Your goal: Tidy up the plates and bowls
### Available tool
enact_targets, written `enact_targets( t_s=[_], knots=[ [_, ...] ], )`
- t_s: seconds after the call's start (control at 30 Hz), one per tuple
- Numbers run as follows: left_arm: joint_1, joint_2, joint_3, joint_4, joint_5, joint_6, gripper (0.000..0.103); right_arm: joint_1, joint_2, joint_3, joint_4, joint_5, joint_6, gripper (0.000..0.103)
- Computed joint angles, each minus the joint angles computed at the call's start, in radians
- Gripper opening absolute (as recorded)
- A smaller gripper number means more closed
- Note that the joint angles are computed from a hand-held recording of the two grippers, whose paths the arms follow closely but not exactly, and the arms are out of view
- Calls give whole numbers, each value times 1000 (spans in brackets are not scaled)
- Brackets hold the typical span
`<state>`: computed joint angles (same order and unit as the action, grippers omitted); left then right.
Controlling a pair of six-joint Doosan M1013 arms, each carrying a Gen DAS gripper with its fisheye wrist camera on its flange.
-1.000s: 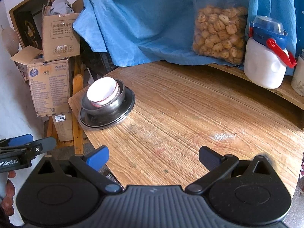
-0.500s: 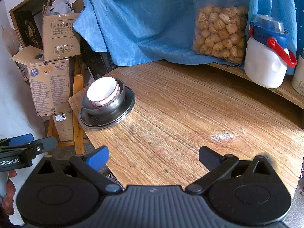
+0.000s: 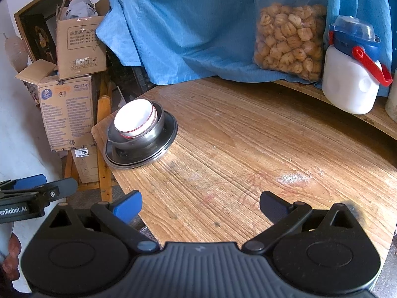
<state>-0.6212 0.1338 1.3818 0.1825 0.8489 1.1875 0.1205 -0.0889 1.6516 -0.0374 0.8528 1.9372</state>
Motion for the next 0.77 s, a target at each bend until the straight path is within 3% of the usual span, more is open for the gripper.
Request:
enact_targets(
  t_s=[0.77],
  knots=[
    [-1, 21, -27, -7, 24, 10, 102, -35, 7, -5, 56, 5, -40, 103]
  ],
)
